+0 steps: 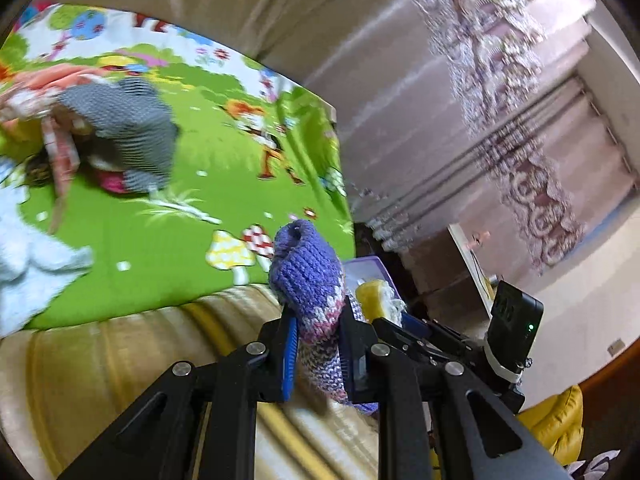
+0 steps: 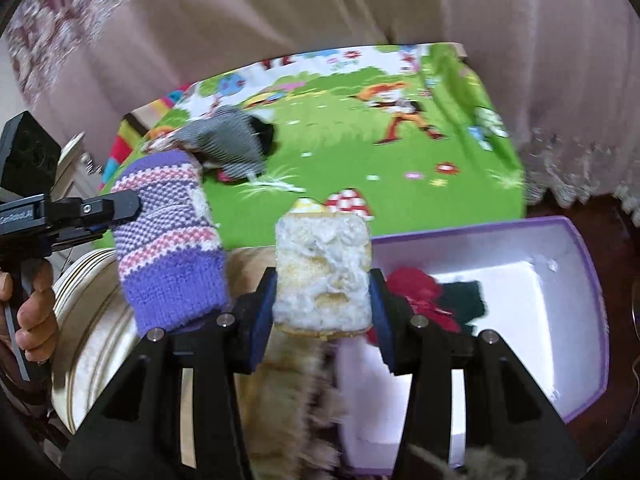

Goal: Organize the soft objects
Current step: 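Carry the mitten and sponge into the white box and open both tools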

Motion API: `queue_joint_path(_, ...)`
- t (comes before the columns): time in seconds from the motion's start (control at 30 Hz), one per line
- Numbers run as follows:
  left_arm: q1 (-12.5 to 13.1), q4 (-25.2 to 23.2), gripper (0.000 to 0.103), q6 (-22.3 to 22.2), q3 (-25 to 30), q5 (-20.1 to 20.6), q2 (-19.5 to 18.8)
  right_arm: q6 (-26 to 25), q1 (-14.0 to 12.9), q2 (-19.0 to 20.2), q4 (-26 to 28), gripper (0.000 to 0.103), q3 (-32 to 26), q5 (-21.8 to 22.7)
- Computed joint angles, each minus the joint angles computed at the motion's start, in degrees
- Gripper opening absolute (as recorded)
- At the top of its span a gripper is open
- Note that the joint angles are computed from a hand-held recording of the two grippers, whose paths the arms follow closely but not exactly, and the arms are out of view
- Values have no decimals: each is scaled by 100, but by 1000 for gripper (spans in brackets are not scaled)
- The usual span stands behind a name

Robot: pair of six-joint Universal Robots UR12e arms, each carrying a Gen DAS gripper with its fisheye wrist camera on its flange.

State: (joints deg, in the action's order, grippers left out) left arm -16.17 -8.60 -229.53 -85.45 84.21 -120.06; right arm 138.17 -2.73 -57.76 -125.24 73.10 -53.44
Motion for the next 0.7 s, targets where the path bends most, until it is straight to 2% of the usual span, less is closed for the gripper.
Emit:
queue_joint_path(0.23, -144, -610, 19, 406, 808, -396, -436, 441, -209, 95, -253, 49, -56, -308)
queue_joint_path(0.5, -328, -1507, 19, 841, 1543, -597, -834, 754, -364, 177, -450, 49, -73, -685)
queue_joint_path(0.67, -410, -2030, 19, 1124, 1919, -754, -1035, 844, -424, 210, -376, 50, -115, -696)
queue_joint_path(0.7, -414, -2088, 22, 1149, 1952, -803, -1057, 870, -431, 218, -370, 50, -122, -702)
